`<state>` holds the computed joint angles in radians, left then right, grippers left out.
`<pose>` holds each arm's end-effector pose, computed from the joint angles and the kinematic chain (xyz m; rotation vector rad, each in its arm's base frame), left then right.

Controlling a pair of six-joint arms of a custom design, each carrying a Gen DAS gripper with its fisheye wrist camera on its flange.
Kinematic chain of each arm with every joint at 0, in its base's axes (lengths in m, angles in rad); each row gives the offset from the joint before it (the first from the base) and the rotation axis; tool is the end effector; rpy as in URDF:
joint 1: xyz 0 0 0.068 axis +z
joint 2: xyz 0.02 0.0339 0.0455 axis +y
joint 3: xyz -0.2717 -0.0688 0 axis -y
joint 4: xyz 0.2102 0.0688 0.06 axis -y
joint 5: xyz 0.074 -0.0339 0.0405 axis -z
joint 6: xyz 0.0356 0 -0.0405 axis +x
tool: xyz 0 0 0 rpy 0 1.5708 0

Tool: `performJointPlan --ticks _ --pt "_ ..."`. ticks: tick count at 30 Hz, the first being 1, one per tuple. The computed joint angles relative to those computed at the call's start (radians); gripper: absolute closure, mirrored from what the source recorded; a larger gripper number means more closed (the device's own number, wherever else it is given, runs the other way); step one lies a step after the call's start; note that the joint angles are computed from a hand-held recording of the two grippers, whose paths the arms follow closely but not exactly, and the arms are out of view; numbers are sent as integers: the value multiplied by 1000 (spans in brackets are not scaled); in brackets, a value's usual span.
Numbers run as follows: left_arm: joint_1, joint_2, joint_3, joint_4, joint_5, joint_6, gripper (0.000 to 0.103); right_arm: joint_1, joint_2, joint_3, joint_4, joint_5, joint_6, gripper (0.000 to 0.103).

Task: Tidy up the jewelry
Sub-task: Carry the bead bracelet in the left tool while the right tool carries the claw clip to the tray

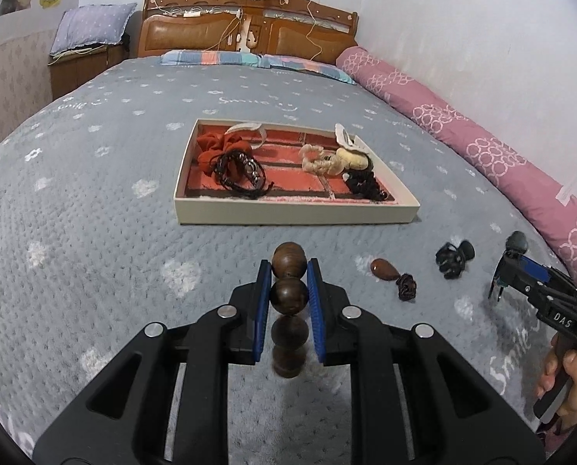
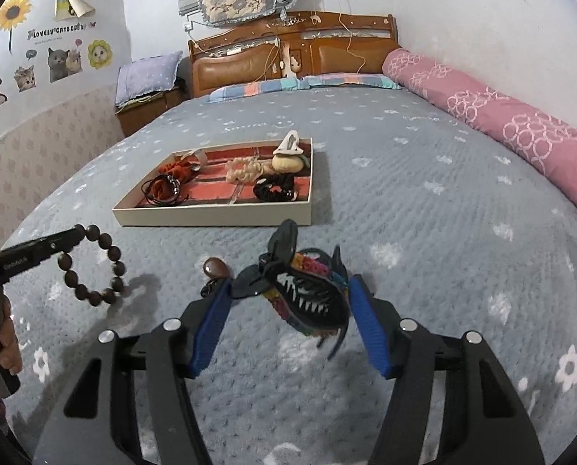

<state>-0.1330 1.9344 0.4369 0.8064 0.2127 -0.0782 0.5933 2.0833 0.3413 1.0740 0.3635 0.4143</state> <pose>0.2723 -0.0440 0.0928 0.1758 2.2606 -0.3527 0.2233 0.1353 0.0665 -0.0014 2.1927 0.1596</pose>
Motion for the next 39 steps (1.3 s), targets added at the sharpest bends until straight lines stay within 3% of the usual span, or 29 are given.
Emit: performJointPlan --ticks 1,6,12,15,39 --pt "1 -4 5 -7 2 -1 86 -1 0 8 -7 -2 -10 72" --pt "7 -10 49 -47 9 -7 86 -58 24 81 -78 -80 -32 78" --pt "36 20 61 -40 41 -14 86 -101 60 113 -71 -135 -82 74" --pt "47 46 68 -32 49 -12 86 -89 96 126 -75 -132 -79 52" --pt "85 91 105 -45 71 1 86 -101 245 347 -293 -189 -173 52"
